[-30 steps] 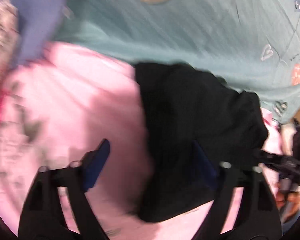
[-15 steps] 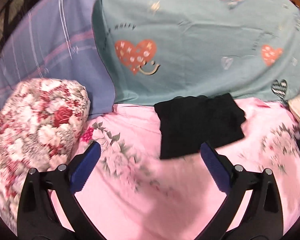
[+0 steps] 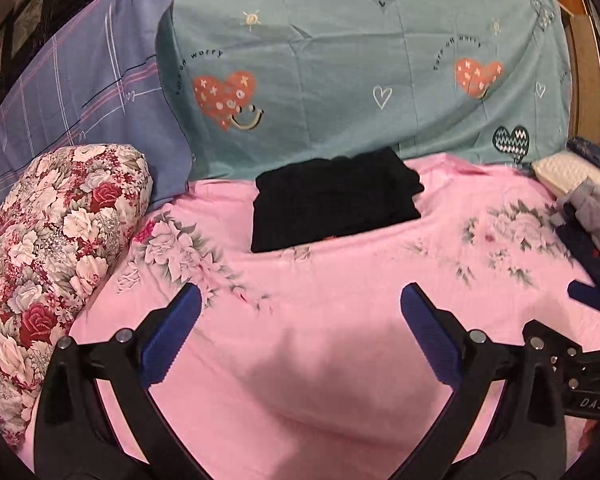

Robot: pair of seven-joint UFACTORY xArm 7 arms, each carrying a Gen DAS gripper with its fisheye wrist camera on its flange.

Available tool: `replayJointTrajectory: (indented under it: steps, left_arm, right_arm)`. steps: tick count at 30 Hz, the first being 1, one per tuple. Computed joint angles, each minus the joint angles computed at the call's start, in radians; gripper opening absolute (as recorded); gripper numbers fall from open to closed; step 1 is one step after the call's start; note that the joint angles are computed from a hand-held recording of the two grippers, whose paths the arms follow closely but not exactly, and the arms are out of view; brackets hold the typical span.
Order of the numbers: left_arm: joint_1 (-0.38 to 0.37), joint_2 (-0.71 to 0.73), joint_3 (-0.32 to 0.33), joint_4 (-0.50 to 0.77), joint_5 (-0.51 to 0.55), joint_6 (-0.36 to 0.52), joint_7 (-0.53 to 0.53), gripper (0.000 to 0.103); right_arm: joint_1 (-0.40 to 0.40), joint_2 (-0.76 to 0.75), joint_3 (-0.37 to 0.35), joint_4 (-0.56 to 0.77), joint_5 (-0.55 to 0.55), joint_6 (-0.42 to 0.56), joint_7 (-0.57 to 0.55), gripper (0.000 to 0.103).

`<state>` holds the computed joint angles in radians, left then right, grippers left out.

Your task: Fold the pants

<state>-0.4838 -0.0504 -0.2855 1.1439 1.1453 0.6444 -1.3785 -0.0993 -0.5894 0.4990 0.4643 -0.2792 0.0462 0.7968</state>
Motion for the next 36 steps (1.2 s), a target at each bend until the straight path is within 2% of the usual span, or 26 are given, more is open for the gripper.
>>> replayJointTrajectory:
  steps: [3, 8, 12, 21, 25, 27, 28, 36]
  left_arm:
    - [0.002, 0.010, 0.007, -0.006, -0.012, -0.014, -0.009, 0.101]
    - [-0.001, 0.029, 0.012, -0.008, -0.023, -0.002, -0.001, 0.101]
    - [-0.019, 0.051, 0.015, 0.004, 0.000, 0.033, 0.020, 0.101]
    - [-0.034, 0.058, 0.029, -0.002, 0.016, 0.008, 0.006, 0.101]
    - [-0.011, 0.033, 0.046, -0.044, 0.004, -0.092, -0.055, 0.101]
    - [0.000, 0.015, 0.041, -0.064, 0.036, -0.097, -0.132, 0.101]
    - [0.004, 0.012, 0.036, -0.065, 0.043, -0.091, -0.137, 0.101]
    - [0.014, 0.030, 0.030, -0.056, -0.006, -0.091, -0.077, 0.101]
  right_arm:
    - [-0.065, -0.016, 0.075, -0.008, -0.028, -0.026, 0.023, 0.093]
    - [-0.112, -0.015, 0.131, -0.010, -0.046, -0.041, 0.022, 0.093]
    - [-0.109, 0.010, 0.136, -0.009, -0.050, -0.035, 0.013, 0.093]
    - [-0.105, 0.033, 0.149, 0.000, -0.073, -0.031, 0.012, 0.093]
    - [-0.114, 0.024, 0.161, -0.001, -0.077, -0.035, 0.015, 0.093]
    - [-0.114, 0.026, 0.161, -0.001, -0.076, -0.036, 0.015, 0.093]
    - [-0.109, 0.031, 0.156, -0.001, -0.075, -0.036, 0.013, 0.093]
    - [-0.102, 0.052, 0.155, 0.006, -0.080, -0.034, 0.002, 0.093]
